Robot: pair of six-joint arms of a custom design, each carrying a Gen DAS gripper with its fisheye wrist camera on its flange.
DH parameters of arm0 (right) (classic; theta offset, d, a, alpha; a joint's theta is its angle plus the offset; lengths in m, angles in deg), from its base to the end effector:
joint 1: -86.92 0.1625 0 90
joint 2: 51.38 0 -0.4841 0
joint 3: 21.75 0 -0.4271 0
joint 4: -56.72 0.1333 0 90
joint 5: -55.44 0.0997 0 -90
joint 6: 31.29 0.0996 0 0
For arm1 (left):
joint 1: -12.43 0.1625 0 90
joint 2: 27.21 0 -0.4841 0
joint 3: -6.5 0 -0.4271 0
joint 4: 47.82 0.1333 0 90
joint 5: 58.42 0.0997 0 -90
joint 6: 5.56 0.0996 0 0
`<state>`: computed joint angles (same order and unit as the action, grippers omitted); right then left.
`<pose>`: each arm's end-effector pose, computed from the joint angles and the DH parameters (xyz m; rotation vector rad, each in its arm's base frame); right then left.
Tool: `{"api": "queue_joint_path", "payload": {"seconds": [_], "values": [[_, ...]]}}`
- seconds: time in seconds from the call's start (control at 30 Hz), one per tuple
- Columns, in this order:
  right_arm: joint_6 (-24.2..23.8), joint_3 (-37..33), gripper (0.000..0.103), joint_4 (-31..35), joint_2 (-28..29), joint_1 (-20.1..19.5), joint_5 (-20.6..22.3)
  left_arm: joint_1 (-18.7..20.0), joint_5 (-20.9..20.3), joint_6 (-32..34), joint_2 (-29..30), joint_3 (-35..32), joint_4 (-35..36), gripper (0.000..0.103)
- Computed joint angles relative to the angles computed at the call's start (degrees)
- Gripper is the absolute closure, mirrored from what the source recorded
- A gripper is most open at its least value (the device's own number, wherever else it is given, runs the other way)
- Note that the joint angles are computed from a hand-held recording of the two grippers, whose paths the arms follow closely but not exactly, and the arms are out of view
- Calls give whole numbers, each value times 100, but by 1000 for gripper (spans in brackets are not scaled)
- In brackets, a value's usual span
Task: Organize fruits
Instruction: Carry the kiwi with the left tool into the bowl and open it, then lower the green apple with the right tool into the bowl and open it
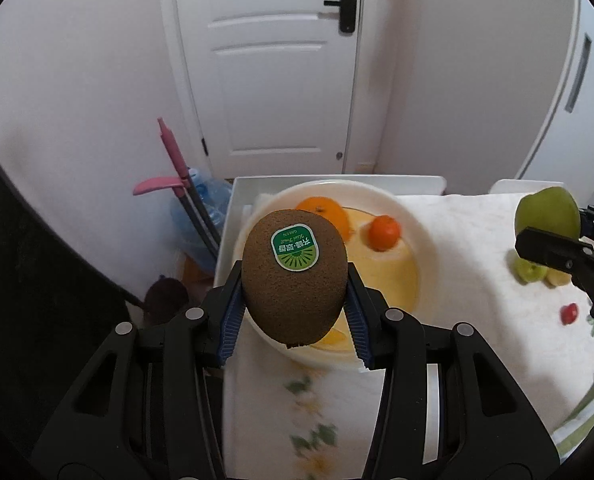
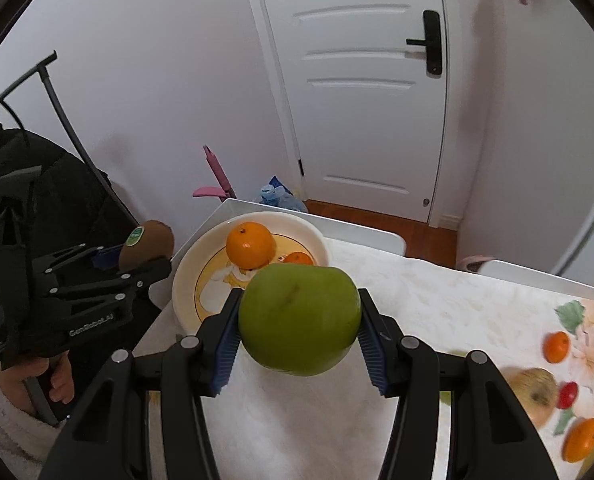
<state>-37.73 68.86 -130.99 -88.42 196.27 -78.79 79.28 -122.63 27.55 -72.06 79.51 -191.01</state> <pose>0.3125 -0.6971 0.1287 0.1420 -2.2967 1.0184 -0.1710 -0.8492 0.2633 1.1139 2.3649 -0.5254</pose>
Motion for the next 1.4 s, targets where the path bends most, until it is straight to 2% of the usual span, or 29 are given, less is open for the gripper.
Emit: {"api": "queue_joint_path", "payload": {"seconds": [0.3,0.67,0.93,1.0,1.03,1.13,1.23,1.4], "values": [[148,-577,53,486,360,-214,144,203,-8,79,598,-762,458,53],[-104,-724,53,581,437,-308,346,215,208,-235,796,-839,523,53],[-101,-780,53,809,424,-354,416,196,370,-76,832,-811,397,52],[-114,-751,53,812,396,-357,422,202,385,-121,844,-843,475,48],[-114,-737,53,808,388,-353,418,212,301,-117,814,-820,470,42],[-127,-712,53,802,359,-354,415,173,224,-12,692,-614,134,0],[-131,-644,53,784,310,-353,419,132,108,81,563,-450,-111,0],[-170,-562,53,771,240,-338,455,87,207,-12,426,-313,-126,0]]}}
